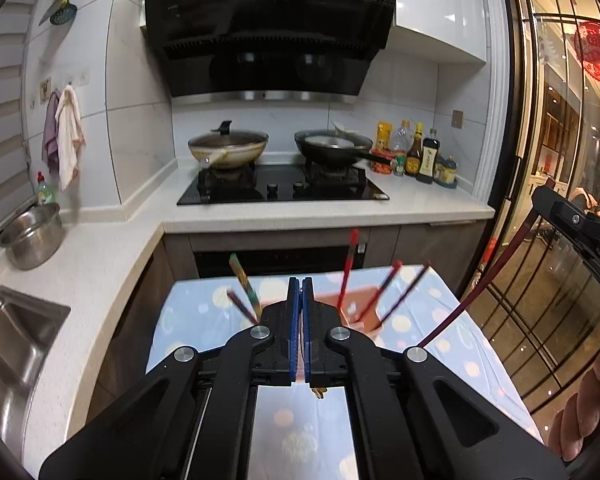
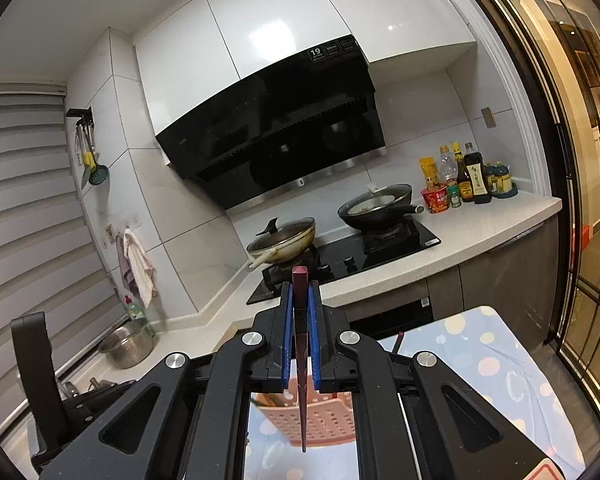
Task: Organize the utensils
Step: 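Carry the chopstick and gold spoon up to the pink holder and lower them in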
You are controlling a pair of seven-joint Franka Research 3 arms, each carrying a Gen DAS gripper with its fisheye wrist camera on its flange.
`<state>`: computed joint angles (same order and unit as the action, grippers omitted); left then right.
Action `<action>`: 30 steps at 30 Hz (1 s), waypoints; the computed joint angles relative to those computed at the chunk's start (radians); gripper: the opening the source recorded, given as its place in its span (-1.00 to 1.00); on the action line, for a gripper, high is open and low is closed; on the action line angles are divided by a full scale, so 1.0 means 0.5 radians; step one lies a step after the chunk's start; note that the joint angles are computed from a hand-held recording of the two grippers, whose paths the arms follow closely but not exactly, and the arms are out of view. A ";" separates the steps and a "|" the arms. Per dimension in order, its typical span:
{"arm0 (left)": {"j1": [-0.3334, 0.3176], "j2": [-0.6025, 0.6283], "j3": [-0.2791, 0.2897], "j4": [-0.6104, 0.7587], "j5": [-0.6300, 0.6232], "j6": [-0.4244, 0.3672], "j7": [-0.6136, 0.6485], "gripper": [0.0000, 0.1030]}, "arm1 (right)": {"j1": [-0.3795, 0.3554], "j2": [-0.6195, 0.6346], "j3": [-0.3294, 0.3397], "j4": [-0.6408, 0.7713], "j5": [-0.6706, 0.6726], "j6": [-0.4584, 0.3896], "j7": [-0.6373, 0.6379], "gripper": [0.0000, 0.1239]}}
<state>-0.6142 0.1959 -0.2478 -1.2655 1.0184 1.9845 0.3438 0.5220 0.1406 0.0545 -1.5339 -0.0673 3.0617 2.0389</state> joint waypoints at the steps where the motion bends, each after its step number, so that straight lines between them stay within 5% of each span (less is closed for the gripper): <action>1: 0.005 0.037 0.009 0.057 0.011 -0.006 0.020 -0.98 | 0.023 0.065 -0.032 0.093 -0.051 -0.014 0.048 -0.89; 10: 0.012 0.267 0.154 0.338 -0.054 0.062 0.175 -0.98 | 0.116 0.623 -0.166 0.875 -0.007 -0.234 0.088 -0.89; 19: 0.035 0.351 0.236 0.345 -0.162 0.125 0.202 -0.98 | 0.086 1.154 -0.066 1.626 0.194 -0.704 -0.105 -0.89; 30: 0.072 0.324 0.236 0.250 -0.198 0.163 0.167 -0.98 | 0.120 1.322 -0.069 1.850 0.242 -0.933 -0.255 -0.89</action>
<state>-0.5783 0.3578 -0.1298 -1.1405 0.9194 2.0658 0.4275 0.5820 0.8017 0.0201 -0.6089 0.0540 2.5952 1.9112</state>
